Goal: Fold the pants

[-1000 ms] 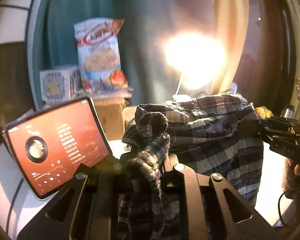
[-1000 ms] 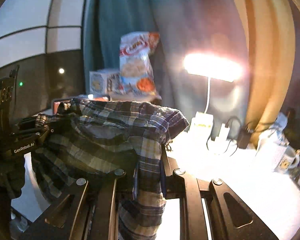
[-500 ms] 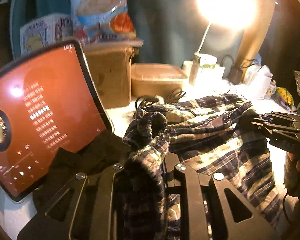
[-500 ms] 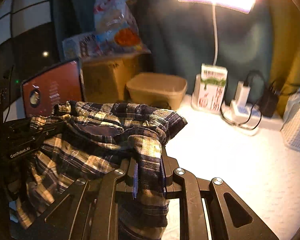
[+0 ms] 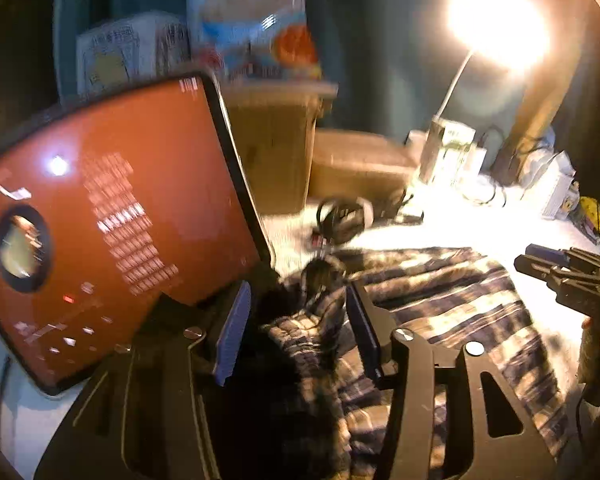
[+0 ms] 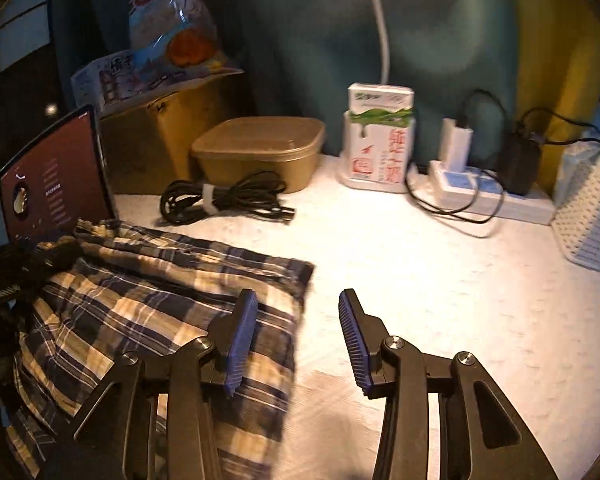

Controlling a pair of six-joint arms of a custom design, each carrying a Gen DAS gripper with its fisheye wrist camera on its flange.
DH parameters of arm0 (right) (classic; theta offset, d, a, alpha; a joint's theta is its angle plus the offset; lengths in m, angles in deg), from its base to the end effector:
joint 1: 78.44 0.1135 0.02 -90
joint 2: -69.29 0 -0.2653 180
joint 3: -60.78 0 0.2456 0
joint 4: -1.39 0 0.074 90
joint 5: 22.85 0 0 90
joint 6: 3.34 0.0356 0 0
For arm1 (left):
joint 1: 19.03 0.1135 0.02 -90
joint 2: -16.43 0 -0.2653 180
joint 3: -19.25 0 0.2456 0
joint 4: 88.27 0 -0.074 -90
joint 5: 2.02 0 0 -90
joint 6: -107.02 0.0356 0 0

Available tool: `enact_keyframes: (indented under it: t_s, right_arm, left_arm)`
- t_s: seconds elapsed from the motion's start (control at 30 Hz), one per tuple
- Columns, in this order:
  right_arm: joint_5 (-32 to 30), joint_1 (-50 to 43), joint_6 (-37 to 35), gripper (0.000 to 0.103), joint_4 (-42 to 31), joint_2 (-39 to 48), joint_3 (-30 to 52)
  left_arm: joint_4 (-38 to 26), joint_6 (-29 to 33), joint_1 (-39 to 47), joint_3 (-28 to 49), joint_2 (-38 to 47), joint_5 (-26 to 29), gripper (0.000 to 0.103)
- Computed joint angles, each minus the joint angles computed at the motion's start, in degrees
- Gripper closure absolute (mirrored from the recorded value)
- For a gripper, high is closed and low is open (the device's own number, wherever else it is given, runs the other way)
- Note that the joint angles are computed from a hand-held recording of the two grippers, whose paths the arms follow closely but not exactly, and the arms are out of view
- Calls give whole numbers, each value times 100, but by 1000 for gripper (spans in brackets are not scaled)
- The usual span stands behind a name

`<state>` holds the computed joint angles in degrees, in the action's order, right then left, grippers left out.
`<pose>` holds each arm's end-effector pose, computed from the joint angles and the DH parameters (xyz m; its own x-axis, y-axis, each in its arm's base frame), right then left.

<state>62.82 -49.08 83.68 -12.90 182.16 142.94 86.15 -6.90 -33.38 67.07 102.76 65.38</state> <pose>0.3575 0.2042 0.1551 -0.5876 -0.3900 -0.7089 -0.5667 0.8237 0.0166 0.2669 -0.0541 0.1510 -0.6005 -0.2327 -0.7650 -0.3086 0.9500 -0.0468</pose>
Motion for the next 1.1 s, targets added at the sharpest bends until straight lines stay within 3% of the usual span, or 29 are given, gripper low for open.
enact_keyframes:
  t_s: [0.03, 0.1, 0.17, 0.37, 0.7, 1.1]
  right_arm:
    - [25, -12, 4, 55, 16, -84, -80]
    - [42, -58, 30, 43, 96, -319, -314]
    - [52, -73, 41, 36, 160, -550, -539]
    - [115, -64, -38, 36, 268, -1305, -1246]
    - [67, -366, -141, 36, 189, -2739, -2303]
    - [-176, -1192, -417, 35, -536, -4876, -3274]
  left_arm:
    - [-51, -7, -94, -52, -173, -140, 36]
    - [-152, -51, -284, -117, -450, -399, 29]
    - [-287, -121, -486, -162, -689, -610, 28]
    - [-659, -484, -1226, -241, -1106, -1137, 28]
    - [-1092, -1248, -2538, 39, -912, -1724, 27]
    - [-1270, -2012, -3931, 553, -571, -2458, 27]
